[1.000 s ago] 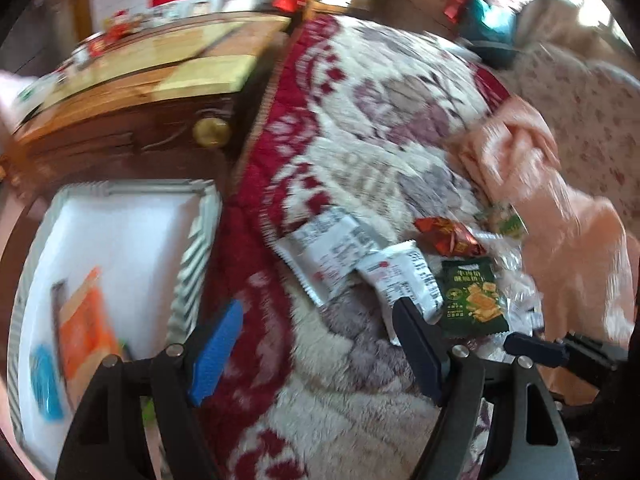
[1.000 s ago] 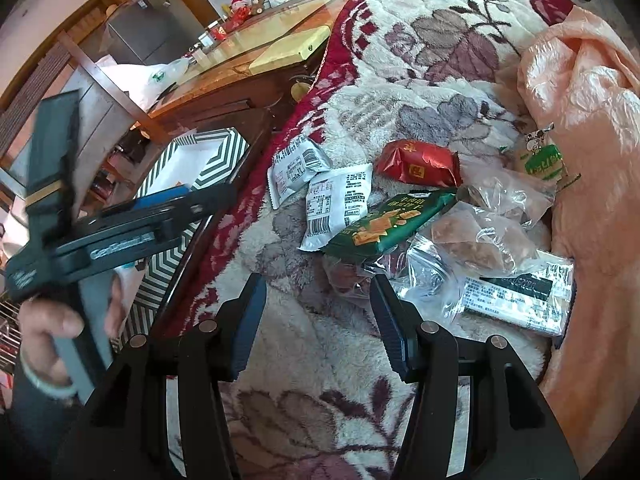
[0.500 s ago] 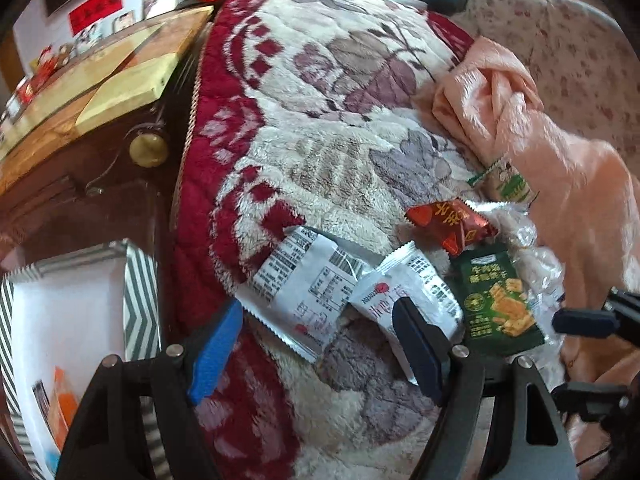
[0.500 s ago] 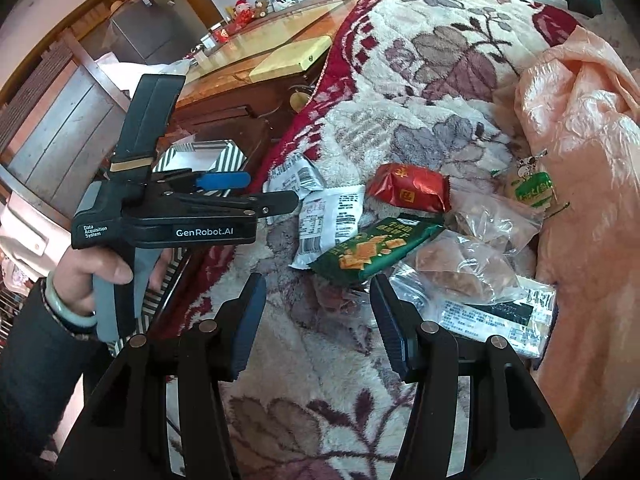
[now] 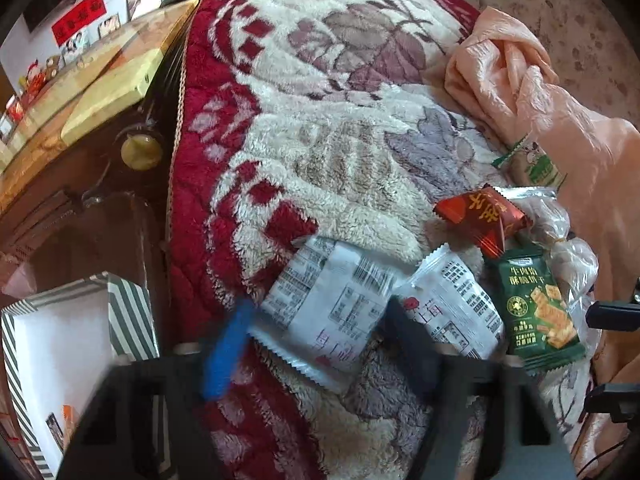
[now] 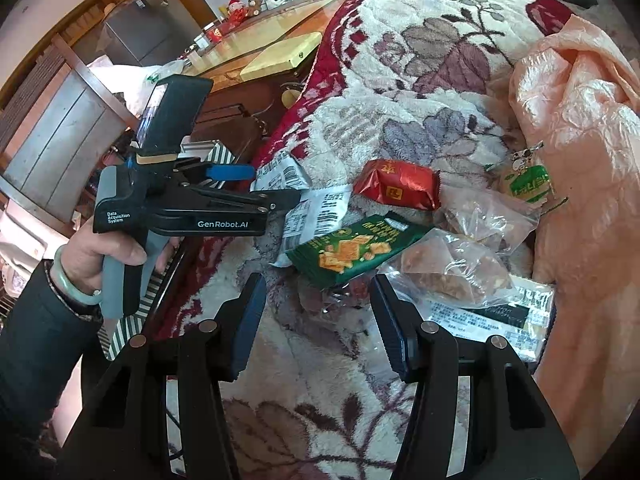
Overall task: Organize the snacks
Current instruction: 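Grasp the white barcode packet with the left gripper while the right gripper grasps the white red-printed packet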
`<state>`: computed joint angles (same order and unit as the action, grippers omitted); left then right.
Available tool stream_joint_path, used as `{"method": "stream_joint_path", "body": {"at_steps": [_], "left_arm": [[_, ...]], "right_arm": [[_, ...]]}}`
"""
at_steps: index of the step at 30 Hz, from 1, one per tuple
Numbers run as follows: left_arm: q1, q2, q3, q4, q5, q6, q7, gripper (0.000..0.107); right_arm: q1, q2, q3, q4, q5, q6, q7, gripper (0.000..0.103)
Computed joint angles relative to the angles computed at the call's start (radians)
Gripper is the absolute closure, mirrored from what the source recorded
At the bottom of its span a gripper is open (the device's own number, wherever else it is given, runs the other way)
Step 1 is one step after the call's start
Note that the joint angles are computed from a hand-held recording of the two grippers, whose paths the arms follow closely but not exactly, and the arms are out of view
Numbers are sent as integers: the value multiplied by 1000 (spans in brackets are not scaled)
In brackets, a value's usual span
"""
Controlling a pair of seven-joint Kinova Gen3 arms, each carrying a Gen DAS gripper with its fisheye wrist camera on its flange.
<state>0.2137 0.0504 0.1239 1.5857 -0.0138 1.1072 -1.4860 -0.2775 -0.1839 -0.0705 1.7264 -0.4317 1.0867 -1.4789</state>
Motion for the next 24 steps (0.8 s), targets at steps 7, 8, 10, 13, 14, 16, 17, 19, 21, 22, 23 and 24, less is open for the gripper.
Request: {"method": "stream_joint_path", "body": {"at_steps": [7, 8, 10, 13, 14, 16, 17, 19, 21, 22, 23, 24], "left_arm": [[12, -41, 6, 35, -49, -32, 106, 55], [9, -52, 4, 41, -51, -34, 133, 55], [1, -81, 2, 50, -53, -31, 192, 55], [-10, -127, 13, 62, -78, -14, 285, 55], [-11, -139, 21, 65, -94, -7, 312, 55], [-15, -171, 35, 80, -121, 4, 354, 55], [-17, -183, 45, 86, -139, 11, 374, 55], [-21, -209, 61, 102, -172, 22, 409, 55], [-26, -236, 56, 114, -163, 27, 405, 55], [-30, -243, 56, 118, -159, 29, 405, 55], [-34, -252, 58, 122, -159, 32, 405, 55], [-37, -257, 62, 124, -162, 34, 403, 55]], "right_arm": [[-10, 20, -23, -48, 39, -1, -16, 49], [-16, 27, -36, -60, 59, -2, -24, 49], [-30, 50, -66, -88, 112, 0, -52, 49], [-59, 101, -98, -135, 177, 15, -91, 49], [-73, 130, -109, -159, 204, 28, -110, 46], [-98, 169, -122, -188, 246, 43, -137, 46], [-114, 192, -129, -204, 273, 51, -157, 46], [-137, 227, -131, -227, 305, 65, -184, 46], [-162, 271, -132, -256, 340, 96, -219, 45], [-174, 283, -130, -261, 357, 103, -235, 45], [-184, 293, -128, -264, 373, 107, -250, 45], [-190, 302, -124, -263, 382, 106, -263, 45]]}}
